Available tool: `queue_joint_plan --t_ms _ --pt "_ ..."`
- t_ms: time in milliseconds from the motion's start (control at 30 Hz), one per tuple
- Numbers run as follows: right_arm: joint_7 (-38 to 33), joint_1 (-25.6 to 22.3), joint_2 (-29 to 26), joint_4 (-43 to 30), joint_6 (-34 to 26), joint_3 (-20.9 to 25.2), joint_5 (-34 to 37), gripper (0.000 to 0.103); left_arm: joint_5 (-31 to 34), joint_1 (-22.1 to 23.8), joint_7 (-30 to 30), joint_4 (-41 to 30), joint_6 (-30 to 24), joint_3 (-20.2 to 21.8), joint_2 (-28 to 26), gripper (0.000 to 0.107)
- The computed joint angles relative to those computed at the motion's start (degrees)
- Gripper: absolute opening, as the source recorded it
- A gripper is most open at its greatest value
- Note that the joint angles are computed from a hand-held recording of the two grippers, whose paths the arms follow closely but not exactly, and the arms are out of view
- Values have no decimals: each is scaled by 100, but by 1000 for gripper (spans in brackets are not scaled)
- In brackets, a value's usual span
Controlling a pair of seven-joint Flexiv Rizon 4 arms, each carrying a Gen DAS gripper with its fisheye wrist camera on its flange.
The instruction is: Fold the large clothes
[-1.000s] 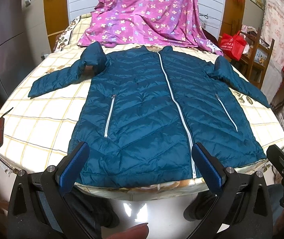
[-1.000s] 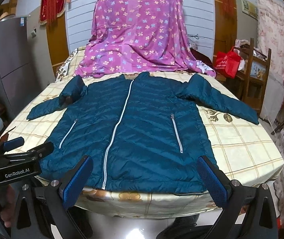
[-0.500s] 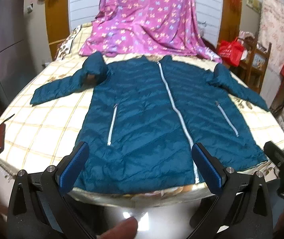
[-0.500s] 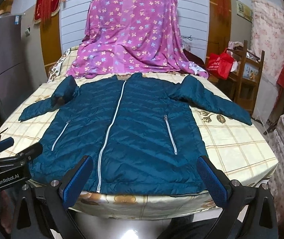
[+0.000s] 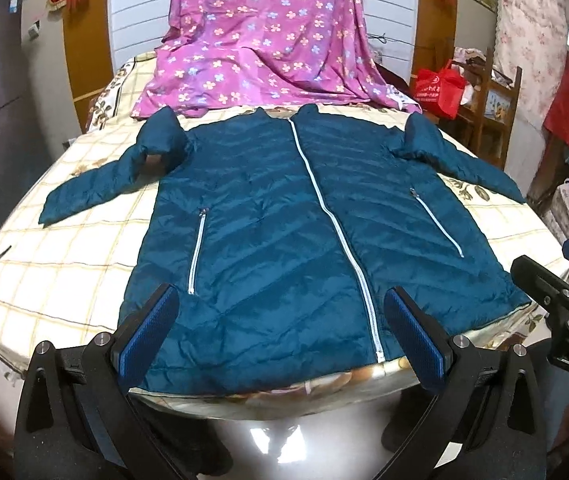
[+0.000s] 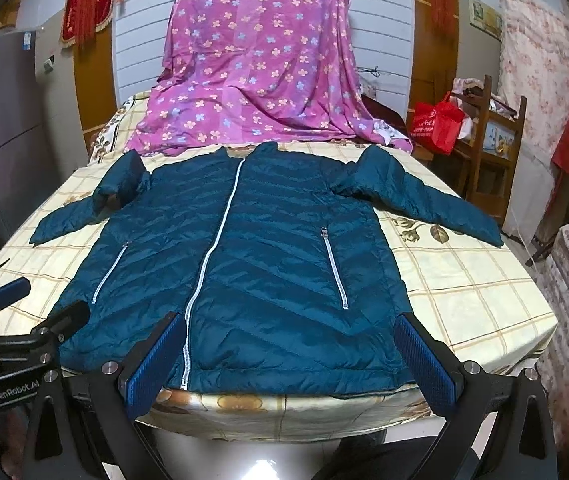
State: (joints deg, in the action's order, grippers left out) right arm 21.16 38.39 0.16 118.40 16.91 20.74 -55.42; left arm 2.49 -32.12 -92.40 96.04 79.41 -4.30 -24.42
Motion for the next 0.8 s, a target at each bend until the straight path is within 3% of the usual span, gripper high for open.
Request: queue_joint_plan --t_ms 233,467,533,600,800 --pt "-7 -14 -13 23 41 -7 27 103 -266 118 -32 138 170 -131 0 103" --pt "5 2 -30 6 -5 -8 26 103 187 -290 -693 103 648 537 -60 103" --pt "-28 1 -41 1 -3 -15 32 103 98 -111 -600 195 804 323 -49 103" --pt "-32 6 -42 3 7 -12 44 103 38 -35 -405 180 662 215 -40 103" --pt "-72 31 -77 -40 -31 -17 81 103 446 -361 -610 -156 38 611 -100 103"
